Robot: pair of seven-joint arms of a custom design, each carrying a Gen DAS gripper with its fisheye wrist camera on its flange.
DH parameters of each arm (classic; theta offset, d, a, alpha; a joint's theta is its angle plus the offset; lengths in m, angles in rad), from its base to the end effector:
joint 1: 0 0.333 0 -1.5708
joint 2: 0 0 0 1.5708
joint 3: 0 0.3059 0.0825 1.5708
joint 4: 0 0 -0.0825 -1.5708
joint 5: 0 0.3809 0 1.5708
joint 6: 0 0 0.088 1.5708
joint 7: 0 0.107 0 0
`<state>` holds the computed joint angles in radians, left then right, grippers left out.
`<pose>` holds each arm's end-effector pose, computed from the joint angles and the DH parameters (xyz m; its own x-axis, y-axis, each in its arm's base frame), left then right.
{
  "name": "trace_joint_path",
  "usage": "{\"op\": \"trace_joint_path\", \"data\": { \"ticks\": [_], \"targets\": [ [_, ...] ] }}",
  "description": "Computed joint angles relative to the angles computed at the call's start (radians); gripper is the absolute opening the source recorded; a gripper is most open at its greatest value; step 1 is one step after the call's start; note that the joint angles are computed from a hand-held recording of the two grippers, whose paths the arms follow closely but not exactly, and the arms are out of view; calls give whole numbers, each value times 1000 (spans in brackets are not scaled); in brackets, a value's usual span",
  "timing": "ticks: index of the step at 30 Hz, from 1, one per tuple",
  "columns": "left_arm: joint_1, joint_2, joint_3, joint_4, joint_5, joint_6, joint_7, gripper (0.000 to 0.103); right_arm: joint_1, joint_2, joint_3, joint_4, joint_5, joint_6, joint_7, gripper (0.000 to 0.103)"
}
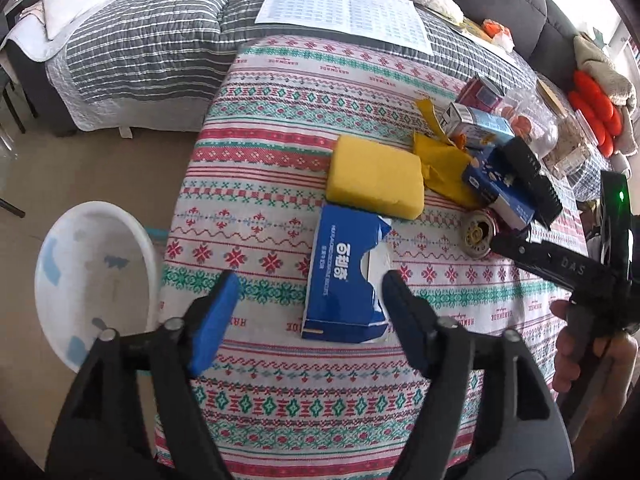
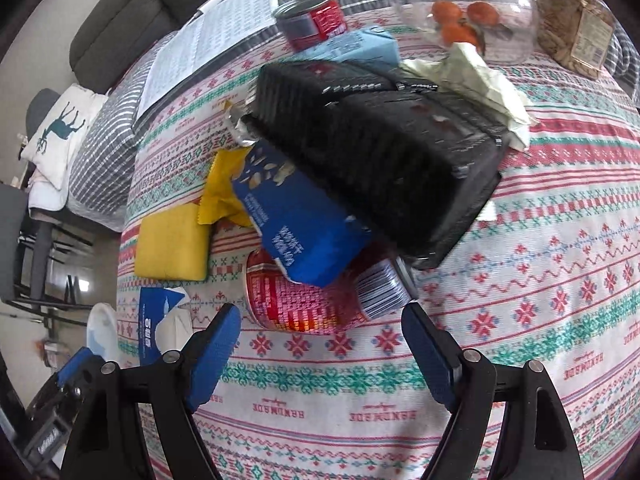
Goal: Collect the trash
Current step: 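Close the left gripper on the blue biscuit box while the right gripper grasps the red can, then carry the blue box over the white bin and open the left gripper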
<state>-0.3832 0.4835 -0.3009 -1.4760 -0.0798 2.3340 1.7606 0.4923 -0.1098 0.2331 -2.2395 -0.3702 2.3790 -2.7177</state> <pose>0.5796 -0.4243 0.4427 -0.7099 -0.6908 0.1374 -0.6771 0.6157 -0.4030 0.3960 0.3485 0.4312 -0.7946 -0.5196 -0.3140 -0.4715 0.8540 -0.2200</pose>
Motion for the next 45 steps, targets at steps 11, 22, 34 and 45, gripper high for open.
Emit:
{"op": "trace_joint_path", "data": {
  "ticks": [11, 22, 34, 45],
  "targets": [
    [-61, 40, 24, 19, 116, -45, -28, 78, 34, 65, -13, 96, 25, -192, -135, 68],
    [-81, 125, 15, 121, 92, -110, -49, 77, 26, -153, 25, -126, 77, -29, -99, 39],
    [-105, 163, 33, 172, 127, -106, -95, 50, -2, -284, 88, -189, 109, -123, -32, 80],
    [-59, 109, 10, 112, 66, -47, -64, 49, -48, -133, 62, -104, 49, -35, -13, 85]
  ]
}}
